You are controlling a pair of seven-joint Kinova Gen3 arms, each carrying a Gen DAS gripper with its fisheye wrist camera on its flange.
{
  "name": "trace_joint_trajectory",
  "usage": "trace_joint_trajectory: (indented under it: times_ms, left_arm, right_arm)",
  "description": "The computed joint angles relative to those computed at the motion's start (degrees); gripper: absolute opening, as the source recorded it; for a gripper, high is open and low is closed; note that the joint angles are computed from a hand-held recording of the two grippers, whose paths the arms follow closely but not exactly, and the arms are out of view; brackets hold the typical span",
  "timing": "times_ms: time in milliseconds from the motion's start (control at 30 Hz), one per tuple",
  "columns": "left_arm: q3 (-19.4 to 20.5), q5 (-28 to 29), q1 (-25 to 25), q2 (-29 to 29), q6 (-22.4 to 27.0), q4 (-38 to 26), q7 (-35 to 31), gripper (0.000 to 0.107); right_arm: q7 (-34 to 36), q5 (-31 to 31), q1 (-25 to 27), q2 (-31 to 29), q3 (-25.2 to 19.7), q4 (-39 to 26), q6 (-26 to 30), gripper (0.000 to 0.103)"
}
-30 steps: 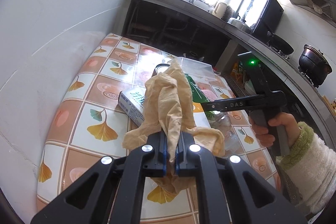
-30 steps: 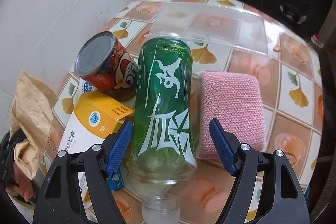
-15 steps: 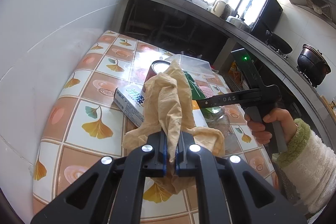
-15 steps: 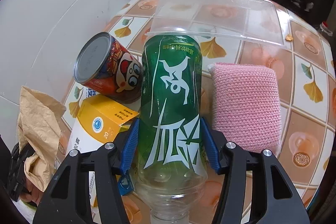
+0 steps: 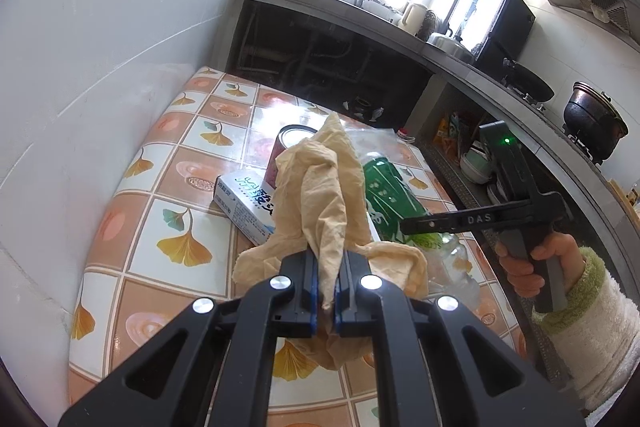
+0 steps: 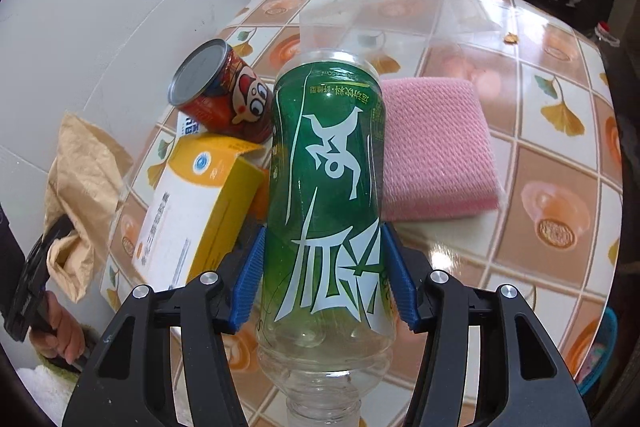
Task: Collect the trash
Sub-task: 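Carry the tan paper and green bottle over the blue wastebasket with both tools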
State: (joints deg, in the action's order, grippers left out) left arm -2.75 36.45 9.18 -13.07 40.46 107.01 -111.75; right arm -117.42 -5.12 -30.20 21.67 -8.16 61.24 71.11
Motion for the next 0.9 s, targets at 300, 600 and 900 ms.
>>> trace_joint_trajectory:
  times_ms: [300, 600, 900]
  left_arm:
    - [1.8, -3.5, 0.7, -2.0, 0.6, -1.1, 3.7, 0.005]
    - [4.7, -6.7, 4.4, -2.2, 1.0, -4.8, 7.2, 0.005]
    - [11.3, -7.1, 10.9, 7.1, 3.2, -15.7, 7.4, 0.005]
  right_arm:
    - [-1.6, -4.0, 2.6, -10.3, -1.2, 13.6, -8.3, 0.053]
    - [-5.3, -7.6, 6.4, -25.8, -1.6, 28.4, -18.0, 0.053]
    - [-17.2, -2.7, 14.4, -44.5, -3.9, 38.5, -16.6, 0.053]
